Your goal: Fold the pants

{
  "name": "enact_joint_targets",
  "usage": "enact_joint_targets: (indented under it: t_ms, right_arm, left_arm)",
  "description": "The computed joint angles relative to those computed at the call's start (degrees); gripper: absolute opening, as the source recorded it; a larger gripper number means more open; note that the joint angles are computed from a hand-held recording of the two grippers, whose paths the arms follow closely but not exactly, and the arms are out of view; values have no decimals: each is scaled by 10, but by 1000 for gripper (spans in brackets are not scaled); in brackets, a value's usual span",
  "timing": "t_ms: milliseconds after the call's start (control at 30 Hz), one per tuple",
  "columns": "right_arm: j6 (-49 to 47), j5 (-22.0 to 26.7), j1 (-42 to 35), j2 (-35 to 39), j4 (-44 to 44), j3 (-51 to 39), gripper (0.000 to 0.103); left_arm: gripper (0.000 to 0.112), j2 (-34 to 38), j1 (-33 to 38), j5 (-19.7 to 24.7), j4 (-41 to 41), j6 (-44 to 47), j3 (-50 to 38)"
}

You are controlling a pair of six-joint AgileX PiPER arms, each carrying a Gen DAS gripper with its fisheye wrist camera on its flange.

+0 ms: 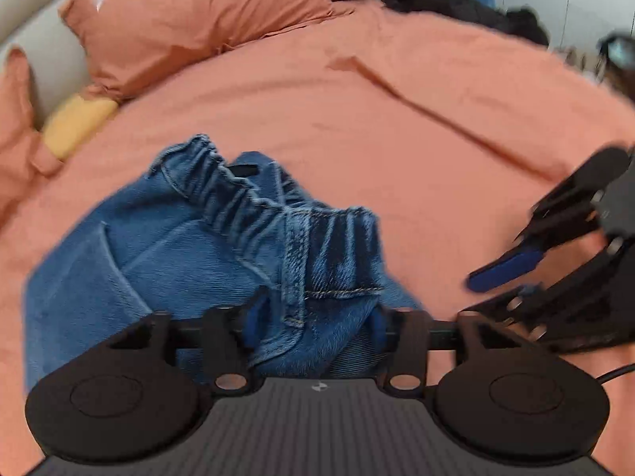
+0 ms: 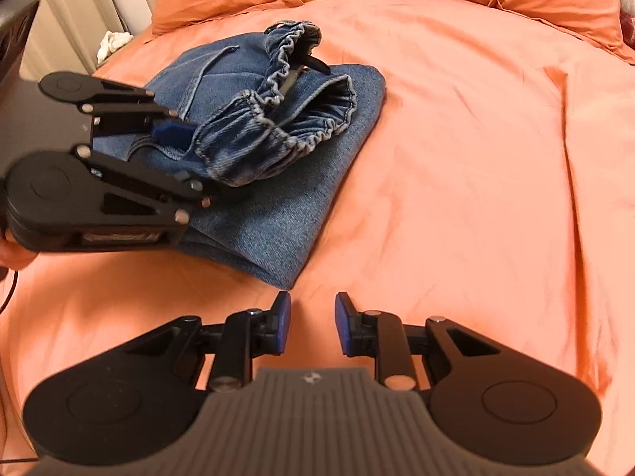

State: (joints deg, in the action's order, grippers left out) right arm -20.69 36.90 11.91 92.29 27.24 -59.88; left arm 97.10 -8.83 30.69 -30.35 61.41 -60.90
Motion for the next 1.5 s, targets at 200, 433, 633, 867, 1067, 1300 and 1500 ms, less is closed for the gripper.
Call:
enact_joint_targets:
  t_ms: [200,433,633,867,1067,1300,1500]
  right_arm:
    - [65,30,22,-25,-62,-36,30]
    - [173,70,53,7,-94,-158,41]
    - [331,91,93,93,-189,-279,42]
    - [427,150,115,161,-247,-359,48]
    - [456,205,146,188,-312,-413,44]
    - [388,234,189,157,-372,-430,7]
    - [387,246,183,140,-361,-370,5]
  left_arm:
    - [74,5,96,178,-74,52,-80]
    - [75,-19,202,209,-41,134,-108]
    - [75,-8,316,214,-24,215,-111]
    - [76,20,418,233,-45,302,-88]
    - [39,43,440,223,-90,296,-76]
    - [13,9,430,223,-76,320,-93]
    - [14,10,389,149,27,307,-56]
